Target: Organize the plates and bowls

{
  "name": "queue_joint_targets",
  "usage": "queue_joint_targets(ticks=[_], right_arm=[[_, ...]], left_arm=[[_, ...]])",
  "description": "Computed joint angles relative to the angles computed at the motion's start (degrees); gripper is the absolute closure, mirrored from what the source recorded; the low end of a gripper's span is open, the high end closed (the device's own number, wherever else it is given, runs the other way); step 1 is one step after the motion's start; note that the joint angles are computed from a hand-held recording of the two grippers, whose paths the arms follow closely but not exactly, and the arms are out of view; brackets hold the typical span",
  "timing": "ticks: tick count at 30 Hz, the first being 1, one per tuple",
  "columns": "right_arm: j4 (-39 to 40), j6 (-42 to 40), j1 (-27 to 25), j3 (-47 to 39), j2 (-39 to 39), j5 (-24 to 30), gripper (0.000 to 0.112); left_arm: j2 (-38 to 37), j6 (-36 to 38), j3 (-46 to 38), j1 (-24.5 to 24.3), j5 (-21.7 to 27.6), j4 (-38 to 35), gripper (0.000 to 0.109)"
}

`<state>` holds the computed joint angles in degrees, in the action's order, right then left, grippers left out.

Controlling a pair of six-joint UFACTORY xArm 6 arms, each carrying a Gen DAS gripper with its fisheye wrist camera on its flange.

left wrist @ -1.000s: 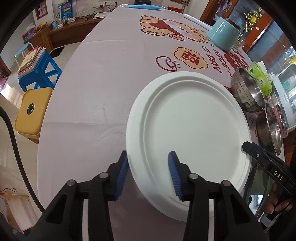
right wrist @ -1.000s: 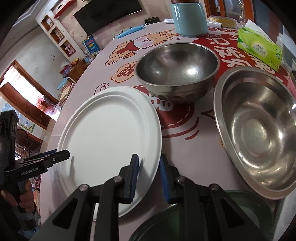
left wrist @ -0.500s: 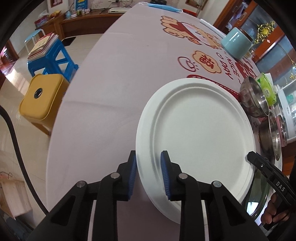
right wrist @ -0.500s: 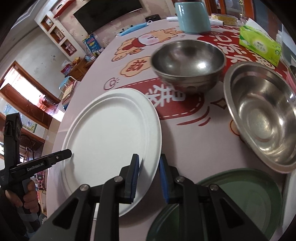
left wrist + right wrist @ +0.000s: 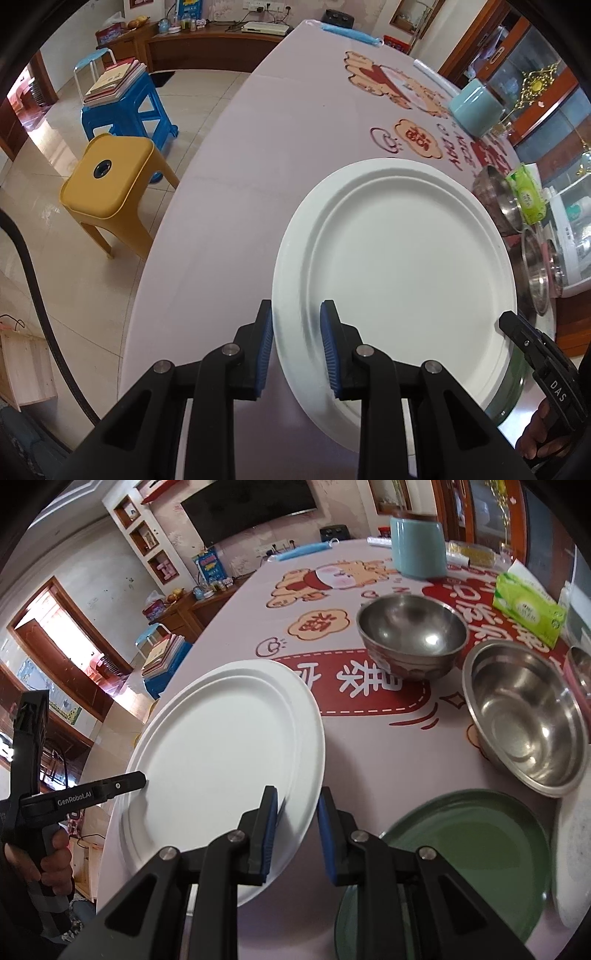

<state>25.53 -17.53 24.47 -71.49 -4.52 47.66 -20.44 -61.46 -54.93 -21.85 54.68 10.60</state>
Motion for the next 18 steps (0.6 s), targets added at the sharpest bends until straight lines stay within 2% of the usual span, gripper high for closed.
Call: queue_joint_targets(ticks=[10, 18], right_arm=[[0.7, -1.6, -1.6, 9.8, -12.9, -3.8, 0.090], [0.3, -3.1, -4.1, 17.4, -23.4, -6.6, 0.090]], left_arm=[[-5.4, -5.8, -0.5, -7.4, 1.4, 6.7, 0.085], [-4.3, -10.8, -5.0, -14.9, 4.6, 12.5, 0.085]])
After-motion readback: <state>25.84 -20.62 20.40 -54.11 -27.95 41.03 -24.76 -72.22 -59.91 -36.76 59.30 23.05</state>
